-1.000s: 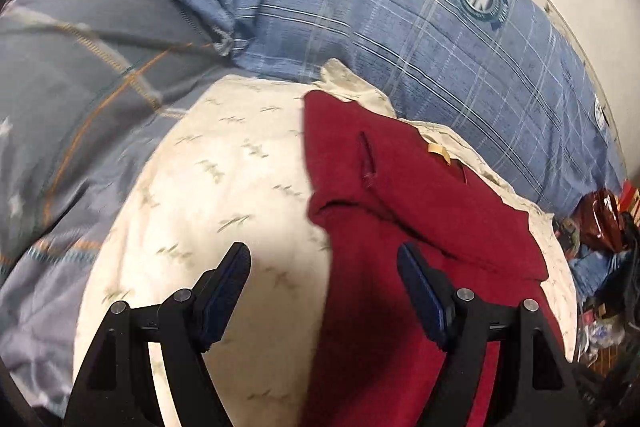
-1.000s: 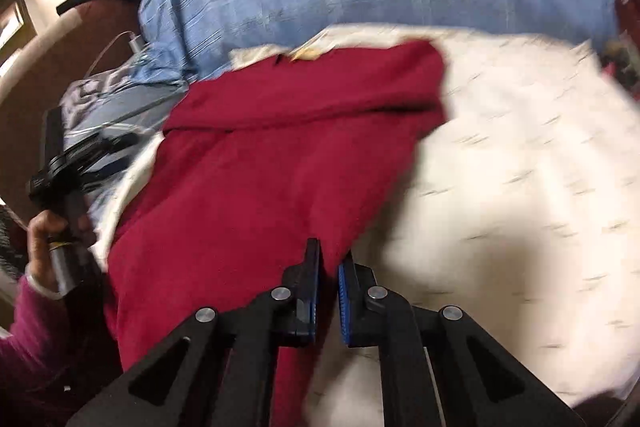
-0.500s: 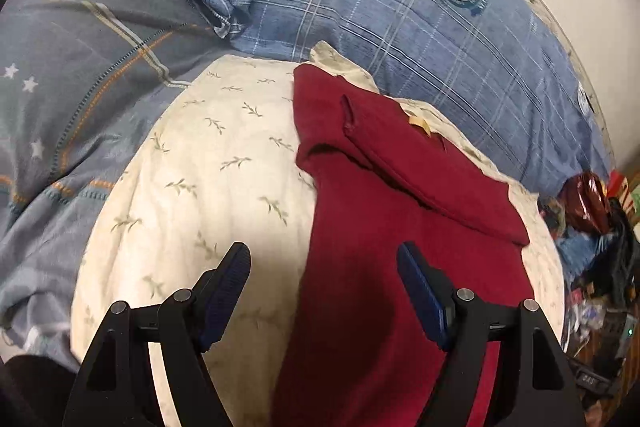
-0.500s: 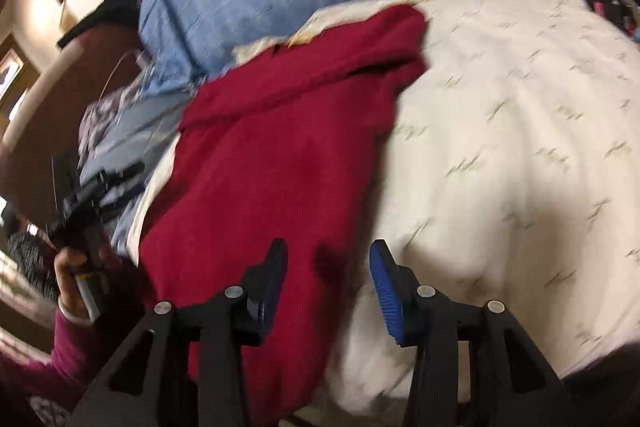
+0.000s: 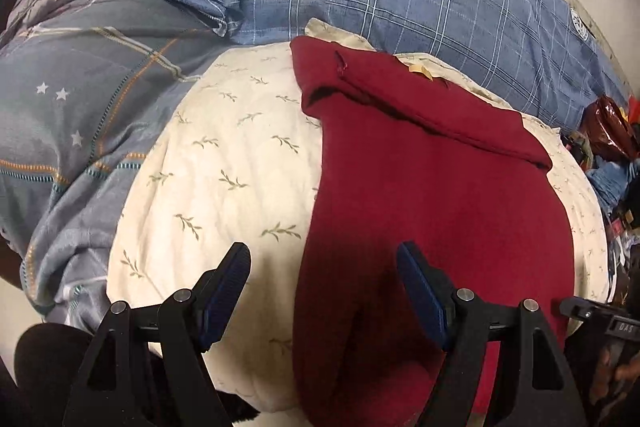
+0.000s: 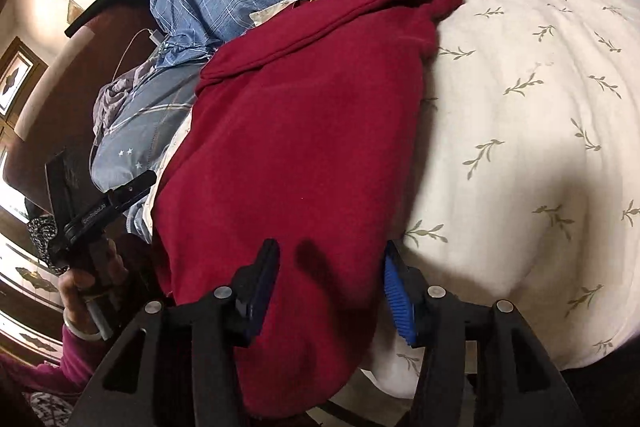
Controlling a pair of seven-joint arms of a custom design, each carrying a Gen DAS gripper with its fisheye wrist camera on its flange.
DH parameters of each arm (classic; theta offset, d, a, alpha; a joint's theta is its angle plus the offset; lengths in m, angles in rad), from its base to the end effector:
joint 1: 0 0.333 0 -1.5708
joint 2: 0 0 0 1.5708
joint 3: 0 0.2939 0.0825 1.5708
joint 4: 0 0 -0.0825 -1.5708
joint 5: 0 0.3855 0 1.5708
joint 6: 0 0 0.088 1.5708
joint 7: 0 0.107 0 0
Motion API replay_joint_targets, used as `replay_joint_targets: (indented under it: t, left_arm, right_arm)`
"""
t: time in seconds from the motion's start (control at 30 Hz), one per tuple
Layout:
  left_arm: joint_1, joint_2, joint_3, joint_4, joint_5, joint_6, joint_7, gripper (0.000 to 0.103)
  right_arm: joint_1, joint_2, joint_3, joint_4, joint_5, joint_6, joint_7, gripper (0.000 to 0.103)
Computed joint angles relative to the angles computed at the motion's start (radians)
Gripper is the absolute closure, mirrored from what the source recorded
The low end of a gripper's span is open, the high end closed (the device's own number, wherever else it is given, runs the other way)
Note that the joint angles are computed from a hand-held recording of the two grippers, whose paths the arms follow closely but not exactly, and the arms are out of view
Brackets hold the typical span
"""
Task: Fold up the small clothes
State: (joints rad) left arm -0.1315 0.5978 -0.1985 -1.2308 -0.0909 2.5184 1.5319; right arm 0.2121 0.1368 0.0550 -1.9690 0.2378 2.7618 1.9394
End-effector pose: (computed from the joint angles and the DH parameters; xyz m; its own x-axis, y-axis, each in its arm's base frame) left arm 0.7341 -0.2048 0.4904 -0.2345 -0.9464 0.2222 -0.7832 0.0485 -0.6199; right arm 0.6105 0.1555 0.4552 -0.1615 -0.8990 -0.4070 -0.8062 0.3581 -0.4710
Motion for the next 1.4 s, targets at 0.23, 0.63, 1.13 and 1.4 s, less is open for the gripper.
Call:
replay_joint_targets:
  t: [0.23, 0.63, 1.13, 1.4]
  left_arm:
    - [0.004, -0.006, -0.004, -0.014, -0.006, -0.002, -0.001, 0.028]
    - [0.004, -0.019, 0.001, -0.032, -0.007, -0.009, -0.008, 0.028]
    - [0.006, -0.039, 0.006, -0.057, -0.006, -0.02, -0.028, 0.028]
    - [0.005, -0.072, 0.008, -0.103, 0.005, -0.005, -0.039, 0.028]
  right_arm:
    - [0.043, -0.017, -0.036, -0.016, -0.242, 0.028, 0.157, 0.095]
    - [0.018, -0.066, -0.034, -0.039, -0.428, -0.022, 0.308, 0.098]
    - [0.011, -0.096, -0.009, -0.096, -0.131, 0.04, 0.138, 0.053]
    - [0.014, -0.075, -0.003, -0.077, -0.059, 0.027, 0.078, 0.047]
